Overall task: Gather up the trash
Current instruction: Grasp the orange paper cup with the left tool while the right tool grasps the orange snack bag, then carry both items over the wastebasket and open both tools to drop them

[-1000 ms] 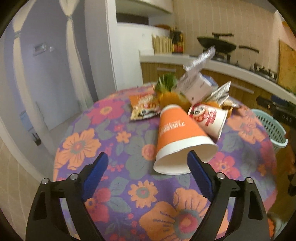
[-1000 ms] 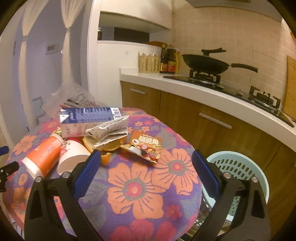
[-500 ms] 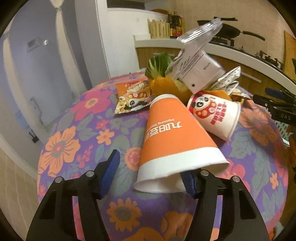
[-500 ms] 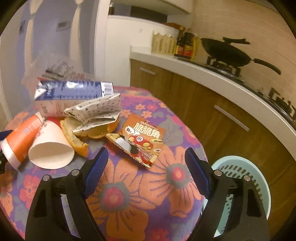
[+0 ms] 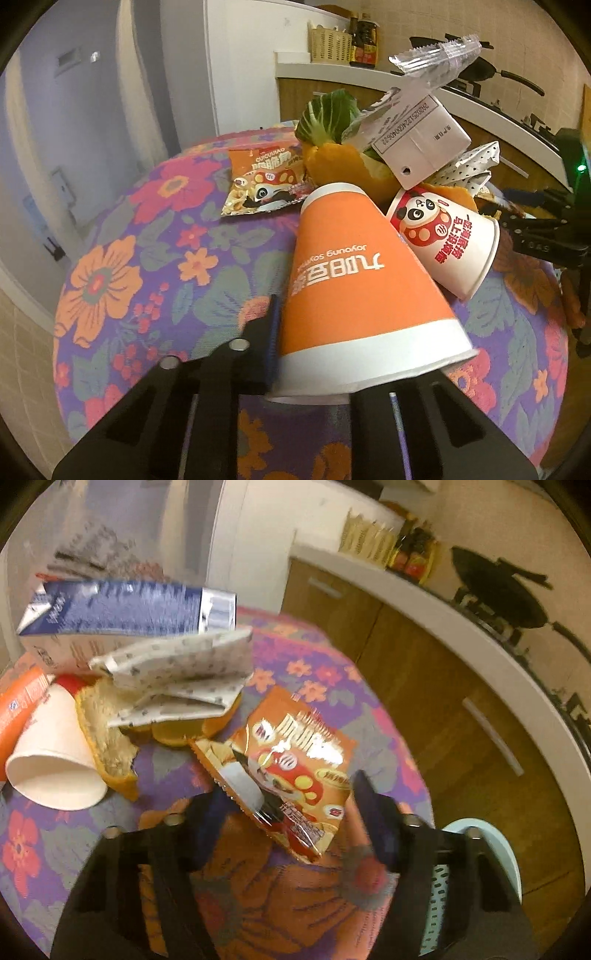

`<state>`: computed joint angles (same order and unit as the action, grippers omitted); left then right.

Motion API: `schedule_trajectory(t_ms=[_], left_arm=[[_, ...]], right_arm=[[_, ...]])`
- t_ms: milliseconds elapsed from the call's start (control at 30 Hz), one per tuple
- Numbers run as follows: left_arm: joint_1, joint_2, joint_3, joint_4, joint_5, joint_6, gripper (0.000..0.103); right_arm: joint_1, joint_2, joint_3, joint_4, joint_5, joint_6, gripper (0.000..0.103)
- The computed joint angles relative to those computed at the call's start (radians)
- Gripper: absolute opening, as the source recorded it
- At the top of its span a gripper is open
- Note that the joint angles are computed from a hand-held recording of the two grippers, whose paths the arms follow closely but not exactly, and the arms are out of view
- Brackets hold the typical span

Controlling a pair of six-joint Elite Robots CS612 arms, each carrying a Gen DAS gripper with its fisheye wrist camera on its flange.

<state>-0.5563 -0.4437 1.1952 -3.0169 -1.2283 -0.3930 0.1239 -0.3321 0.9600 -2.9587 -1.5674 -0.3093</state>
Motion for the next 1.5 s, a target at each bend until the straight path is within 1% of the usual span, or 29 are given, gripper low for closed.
schedule_trajectory(t_ms=[33,67,133,200,367,467,600,767,900,1000,1167,1267,1333,1467,1500], left_arm=[[0.001,0.000,0.002,-0.008,-0.006,-0.002,0.007],[0.001,0.000,0.004,-0.018,-0.009,-0.004,0.006],[-0.002,-0.002,0.010,-0.029,0.000,-0.006,0.005],[-0.006,-0.005,0.018,-0.034,0.013,-0.010,0.005],[-0.016,-0.027,0.069,-0.099,0.035,-0.005,0.004],[-0.025,-0.047,0.110,-0.150,0.048,0.004,0.004],[-0.038,-0.066,0.139,-0.196,0.066,0.017,0.004],[-0.053,-0.085,0.160,-0.252,0.069,0.050,0.004],[-0.063,-0.089,0.149,-0.273,0.066,0.088,0.004],[-0.073,-0.083,0.119,-0.281,0.037,0.121,0.004],[-0.096,-0.049,0.013,-0.236,-0.007,0.198,0.004],[-0.111,-0.010,-0.090,-0.182,-0.068,0.234,0.004],[-0.119,0.015,-0.149,-0.147,-0.091,0.261,0.004],[-0.140,0.088,-0.315,-0.030,-0.152,0.305,0.004],[-0.144,0.106,-0.353,-0.004,-0.158,0.315,0.004]], right_arm=[[-0.002,-0.001,0.000,0.013,0.015,-0.001,0.034],[-0.005,-0.004,0.006,0.007,0.036,-0.003,0.026],[-0.008,-0.008,0.018,0.002,0.052,-0.002,0.019],[-0.011,-0.017,0.038,-0.016,0.068,0.003,0.016],[-0.021,-0.063,0.139,-0.094,0.120,0.022,0.012],[-0.027,-0.085,0.185,-0.135,0.139,0.040,0.010],[-0.038,-0.118,0.253,-0.198,0.157,0.069,0.009],[-0.053,-0.146,0.312,-0.275,0.176,0.086,0.007],[-0.067,-0.167,0.350,-0.333,0.186,0.101,0.007],[-0.079,-0.184,0.381,-0.378,0.176,0.116,0.007],[-0.110,-0.204,0.427,-0.435,0.147,0.148,0.007],[-0.136,-0.208,0.446,-0.446,0.128,0.181,0.007],[-0.151,-0.207,0.453,-0.449,0.128,0.203,0.007],[-0.180,-0.200,0.464,-0.450,0.104,0.237,0.007],[-0.185,-0.200,0.466,-0.444,0.103,0.247,0.007]])
